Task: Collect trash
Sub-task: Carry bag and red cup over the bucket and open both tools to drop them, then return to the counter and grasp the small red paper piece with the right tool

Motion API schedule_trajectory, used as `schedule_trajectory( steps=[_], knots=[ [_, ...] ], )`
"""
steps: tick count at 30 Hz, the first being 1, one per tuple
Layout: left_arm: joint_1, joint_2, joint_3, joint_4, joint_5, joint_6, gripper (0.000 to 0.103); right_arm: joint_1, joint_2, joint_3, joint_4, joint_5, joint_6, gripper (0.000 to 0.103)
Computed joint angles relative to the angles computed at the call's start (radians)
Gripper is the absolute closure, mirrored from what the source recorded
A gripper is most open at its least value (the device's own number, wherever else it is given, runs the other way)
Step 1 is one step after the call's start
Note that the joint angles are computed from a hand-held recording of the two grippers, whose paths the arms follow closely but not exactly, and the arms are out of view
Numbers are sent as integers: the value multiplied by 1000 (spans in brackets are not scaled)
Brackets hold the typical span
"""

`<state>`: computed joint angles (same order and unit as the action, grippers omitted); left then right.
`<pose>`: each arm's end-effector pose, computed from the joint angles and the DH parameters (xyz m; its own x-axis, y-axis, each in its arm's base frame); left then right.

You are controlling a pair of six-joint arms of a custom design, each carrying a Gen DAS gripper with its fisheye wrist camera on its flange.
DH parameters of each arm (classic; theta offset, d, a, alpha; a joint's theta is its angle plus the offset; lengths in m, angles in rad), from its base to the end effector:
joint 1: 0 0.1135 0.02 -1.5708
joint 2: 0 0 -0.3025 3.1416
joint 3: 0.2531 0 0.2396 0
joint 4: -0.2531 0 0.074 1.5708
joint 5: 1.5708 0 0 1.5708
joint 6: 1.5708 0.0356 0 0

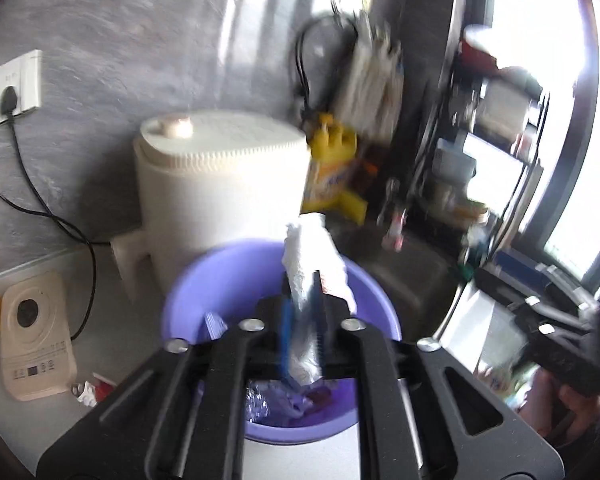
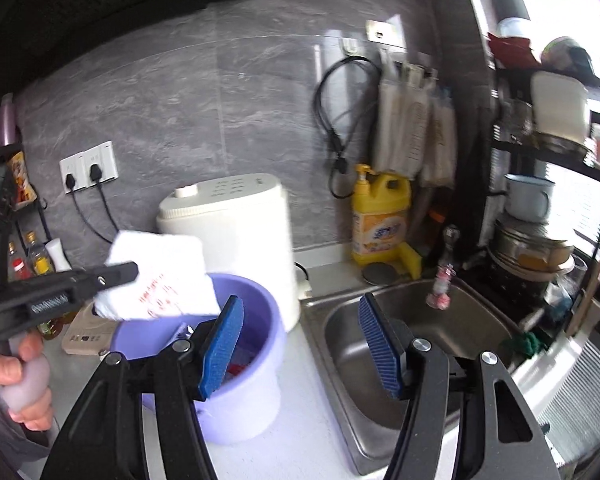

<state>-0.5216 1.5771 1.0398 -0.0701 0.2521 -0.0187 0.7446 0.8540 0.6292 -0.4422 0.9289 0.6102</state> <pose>0.2912 -0.1776 0.2869 -0.5071 0.2705 -0.8183 0.6507 0.7427 -0.1577 0.1191 0.0710 0.2894 -0.3401 0.1531 -0.9278 0.3074 0.9505 0.0441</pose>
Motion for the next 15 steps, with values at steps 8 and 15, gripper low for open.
schedule_trajectory(
  steps=[8,15],
  knots=[
    [57,-52,-65,30,44,-29,32,104,12,2,-123,57,138,43],
    [199,-164,-161,48,49,-24,12,91,102,-12,53,-37,35,42]
  ],
)
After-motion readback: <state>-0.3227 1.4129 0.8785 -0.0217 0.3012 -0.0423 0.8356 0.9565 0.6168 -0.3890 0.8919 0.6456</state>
